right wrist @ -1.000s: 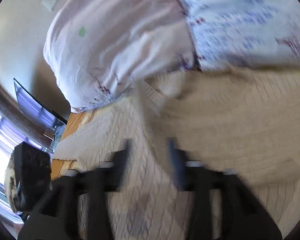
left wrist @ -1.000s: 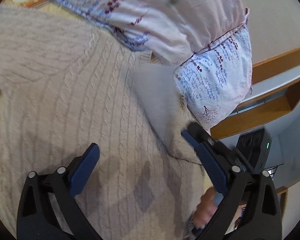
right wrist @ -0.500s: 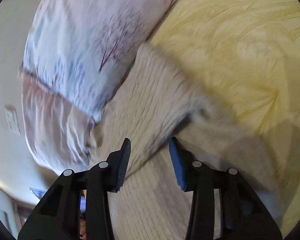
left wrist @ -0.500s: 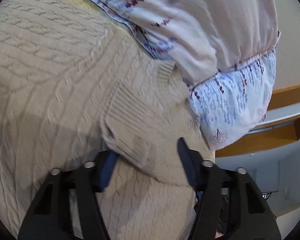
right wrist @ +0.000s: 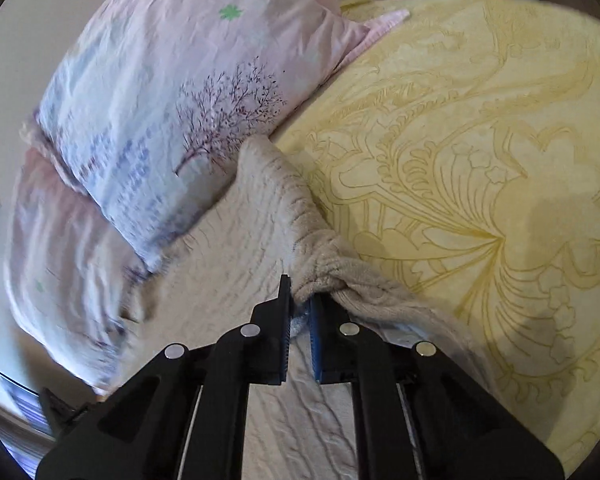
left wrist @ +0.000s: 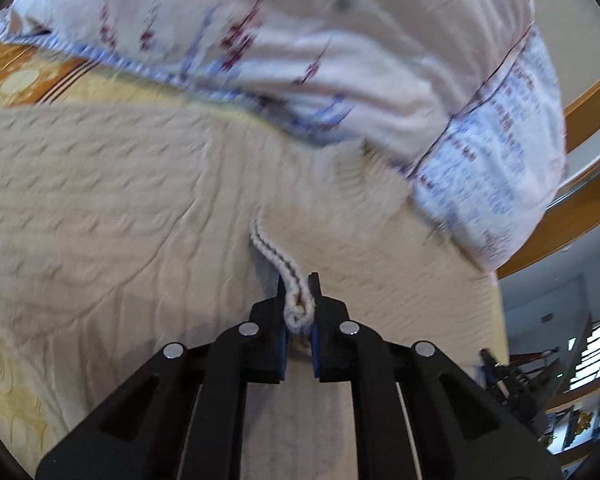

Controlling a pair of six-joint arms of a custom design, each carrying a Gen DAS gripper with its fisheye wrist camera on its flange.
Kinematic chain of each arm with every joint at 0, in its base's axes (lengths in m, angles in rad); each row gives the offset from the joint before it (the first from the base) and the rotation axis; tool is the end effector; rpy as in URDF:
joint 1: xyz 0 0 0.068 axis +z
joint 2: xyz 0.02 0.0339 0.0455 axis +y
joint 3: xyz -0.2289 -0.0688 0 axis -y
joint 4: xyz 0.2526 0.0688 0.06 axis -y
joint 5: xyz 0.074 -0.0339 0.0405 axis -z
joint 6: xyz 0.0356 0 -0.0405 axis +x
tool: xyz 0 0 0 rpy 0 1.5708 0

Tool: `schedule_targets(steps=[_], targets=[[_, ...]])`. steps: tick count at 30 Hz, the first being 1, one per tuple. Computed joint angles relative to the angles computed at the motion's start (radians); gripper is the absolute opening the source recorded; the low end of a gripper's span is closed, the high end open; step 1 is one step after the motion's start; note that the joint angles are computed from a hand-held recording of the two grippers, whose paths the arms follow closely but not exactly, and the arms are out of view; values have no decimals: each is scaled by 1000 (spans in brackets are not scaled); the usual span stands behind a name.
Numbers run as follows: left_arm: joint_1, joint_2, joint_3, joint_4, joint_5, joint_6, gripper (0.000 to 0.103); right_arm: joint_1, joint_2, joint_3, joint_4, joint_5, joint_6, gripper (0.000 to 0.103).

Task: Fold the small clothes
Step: 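Carry the cuff across the sweater body with the left gripper and release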

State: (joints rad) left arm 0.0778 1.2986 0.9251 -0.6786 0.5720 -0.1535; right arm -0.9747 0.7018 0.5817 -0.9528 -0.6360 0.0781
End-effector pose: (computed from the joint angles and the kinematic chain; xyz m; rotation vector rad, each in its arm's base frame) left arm 0.2678 0.0015 0.2074 -0.0964 2.5497 -0.7730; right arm 0.1029 -0.1141 0.2004 1.0294 2.1701 0.4463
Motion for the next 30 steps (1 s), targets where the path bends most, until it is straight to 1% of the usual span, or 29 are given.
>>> schedule_targets(steps=[1,2,3,4,5,6,7,8,9,11,12,13,14,16,19,23,24,28,30], targets=[[8,-12,-9,-6,-12,13,13,18,-22,1,-8,35,-4,9],[25,-29,-18,-16,-3,29,17,23,-41,4,-20,54,-12,12],[46,-47,-19,-39,-2,49,27,19,-55,7,-35,62,-23,16],[98,-77,-21,-80,30,89,34,-2,-72,16,-64,56,-50,31],[137,-96,-19,-110,58,117,50,-23,-81,17,-81,36,-70,50],[190,-119,-18,-147,86,150,63,-68,-95,19,-109,-12,-114,57],[272,-148,-16,-191,122,196,67,-88,-105,20,-127,-35,-136,64],[359,-160,-9,-232,165,250,68,-114,-122,19,-146,-67,-171,69],[424,-157,3,-265,196,295,68,-120,-138,16,-155,-84,-187,71],[627,-107,57,-365,249,414,68,-136,-188,-7,-167,-130,-242,72],[688,-78,78,-391,267,451,68,-129,-206,-14,-173,-133,-249,72],[783,-25,113,-416,283,490,68,-119,-207,-20,-181,-137,-260,72],[828,4,133,-421,282,500,66,-111,-188,-16,-190,-149,-272,72],[918,79,176,-411,281,481,66,-98,-178,-12,-192,-150,-278,72],[1012,222,261,-395,309,409,62,-95,-164,-7,-201,-156,-283,72],[1045,321,312,-330,326,283,61,-103,-143,-4,-215,-164,-305,72],[1046,334,315,-311,332,252,57,-100,-139,-3,-216,-163,-305,72],[1052,396,344,-255,377,158,54,-94,-136,-4,-215,-160,-307,72],[1045,421,366,-234,389,120,49,-86,-135,-5,-212,-156,-302,73]])
